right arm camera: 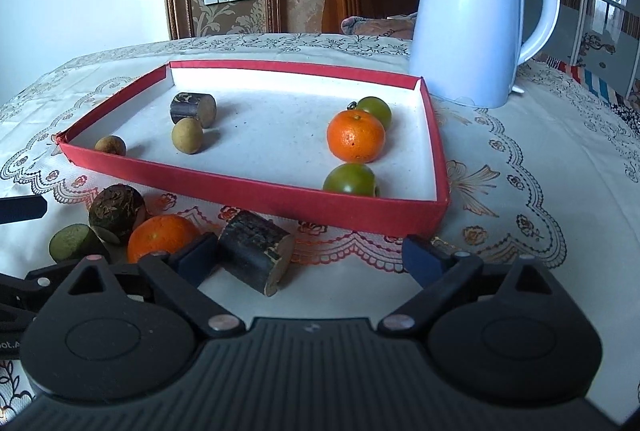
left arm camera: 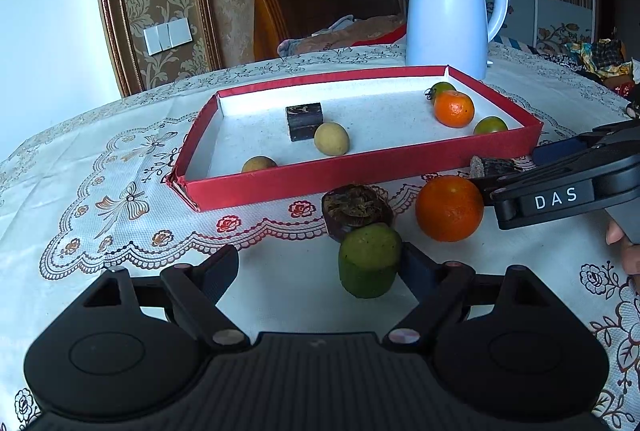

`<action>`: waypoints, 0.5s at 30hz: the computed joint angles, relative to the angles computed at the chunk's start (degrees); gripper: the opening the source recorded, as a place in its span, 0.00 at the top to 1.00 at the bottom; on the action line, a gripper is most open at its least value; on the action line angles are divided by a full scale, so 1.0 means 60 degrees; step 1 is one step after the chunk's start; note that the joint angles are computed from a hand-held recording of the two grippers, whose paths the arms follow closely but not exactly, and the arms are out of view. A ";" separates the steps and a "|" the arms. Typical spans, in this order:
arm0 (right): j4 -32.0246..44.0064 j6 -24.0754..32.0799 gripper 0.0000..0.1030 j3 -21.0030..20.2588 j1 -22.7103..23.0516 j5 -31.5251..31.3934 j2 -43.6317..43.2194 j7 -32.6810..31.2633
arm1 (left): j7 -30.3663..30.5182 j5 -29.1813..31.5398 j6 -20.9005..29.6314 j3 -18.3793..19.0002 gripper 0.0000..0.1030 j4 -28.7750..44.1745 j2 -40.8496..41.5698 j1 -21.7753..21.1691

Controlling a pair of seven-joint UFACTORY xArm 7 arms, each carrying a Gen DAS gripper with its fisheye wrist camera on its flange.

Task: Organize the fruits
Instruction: 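Grasp the green lime with the left tool while the right tool grasps the dark wood chunk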

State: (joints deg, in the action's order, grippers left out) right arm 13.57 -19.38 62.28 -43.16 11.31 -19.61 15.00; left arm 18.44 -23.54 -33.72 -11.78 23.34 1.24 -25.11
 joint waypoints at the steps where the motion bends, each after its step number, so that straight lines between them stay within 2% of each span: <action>1: 0.0014 -0.0015 0.09 -0.0054 0.0025 -0.0030 0.0073 -0.0017 | 0.0054 -0.0060 0.0035 -0.0004 0.16 0.0025 0.0010 -0.0010; 7: 0.0069 -0.0158 0.14 -0.0149 0.0163 0.0190 0.0347 -0.0282 | 0.0318 -0.0376 0.0105 -0.0041 0.16 0.0069 0.0001 -0.0091; 10: 0.0060 -0.0380 0.26 -0.0336 0.0408 0.0404 0.0567 -0.0614 | 0.0314 -0.0373 0.0102 -0.0037 0.16 0.0072 0.0005 -0.0097; 15: 0.0085 -0.0575 0.38 -0.0398 0.0643 0.0911 0.0789 -0.1162 | 0.0264 -0.0287 0.0065 -0.0017 0.16 0.0062 0.0016 -0.0081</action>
State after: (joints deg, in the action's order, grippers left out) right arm 14.08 -22.83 59.89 -39.31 16.77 -14.87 8.03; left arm 20.03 -25.27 -33.33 -11.88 23.71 1.34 -25.60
